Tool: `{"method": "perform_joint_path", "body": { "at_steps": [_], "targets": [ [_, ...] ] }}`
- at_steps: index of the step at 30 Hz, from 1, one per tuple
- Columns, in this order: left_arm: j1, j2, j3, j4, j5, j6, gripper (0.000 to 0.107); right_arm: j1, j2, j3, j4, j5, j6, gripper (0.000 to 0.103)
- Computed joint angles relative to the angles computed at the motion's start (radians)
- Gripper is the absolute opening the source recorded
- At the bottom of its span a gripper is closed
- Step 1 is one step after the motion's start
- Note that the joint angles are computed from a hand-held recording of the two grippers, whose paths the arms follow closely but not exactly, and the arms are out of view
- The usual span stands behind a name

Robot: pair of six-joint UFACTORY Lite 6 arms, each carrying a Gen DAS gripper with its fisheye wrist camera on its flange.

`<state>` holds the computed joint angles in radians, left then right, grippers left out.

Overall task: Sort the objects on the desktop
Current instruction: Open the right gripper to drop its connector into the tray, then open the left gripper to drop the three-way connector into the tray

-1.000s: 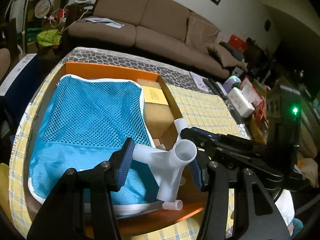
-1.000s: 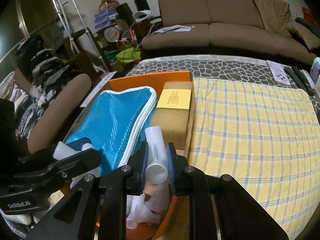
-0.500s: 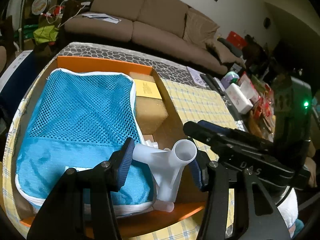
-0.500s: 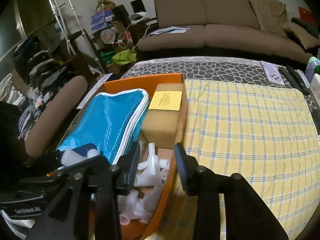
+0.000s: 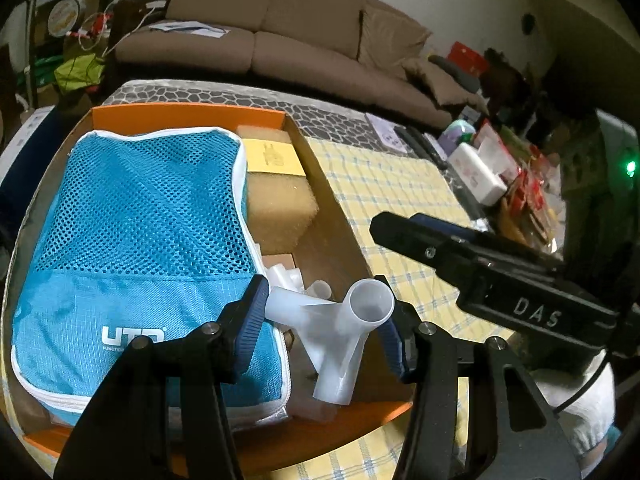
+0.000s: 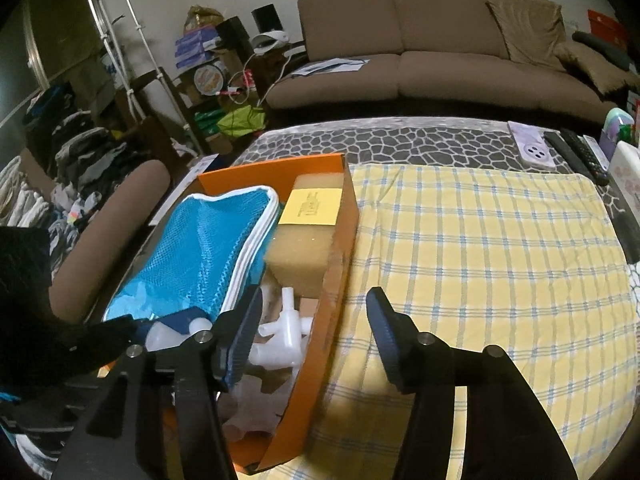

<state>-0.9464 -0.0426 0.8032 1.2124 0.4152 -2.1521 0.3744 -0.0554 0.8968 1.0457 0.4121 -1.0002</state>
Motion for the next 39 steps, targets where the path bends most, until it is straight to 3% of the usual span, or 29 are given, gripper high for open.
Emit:
{"method": "perform_joint_path", "body": {
  "at_steps": [4,9,27,34,39],
  "targets": [
    [-0.01,0.029,0.028,-0.024,0.022,0.023,0.05,-0.016,-0.002,-0.003,0.004,0.009,-0.008,0.058],
    [-0.013,0.037,0.036,-0.044,0.043,0.037,0.065,-0.029,-0.005,-0.006,0.014,0.018,-0.023,0.061],
    [-0.022,0.009,0.038,-0.075,0.145,0.071,0.097,-0.059,-0.014,-0.018,0.008,-0.009,-0.025,0.088],
    [-0.066,0.021,0.061,-0.11,0.246,0.106,0.102,-0.103,-0.05,-0.049,-0.006,-0.007,-0.025,0.097],
    [-0.121,0.002,0.055,-0.157,0.345,0.115,0.103,-0.131,-0.124,-0.097,-0.019,0.007,-0.022,0.097]
  ]
}}
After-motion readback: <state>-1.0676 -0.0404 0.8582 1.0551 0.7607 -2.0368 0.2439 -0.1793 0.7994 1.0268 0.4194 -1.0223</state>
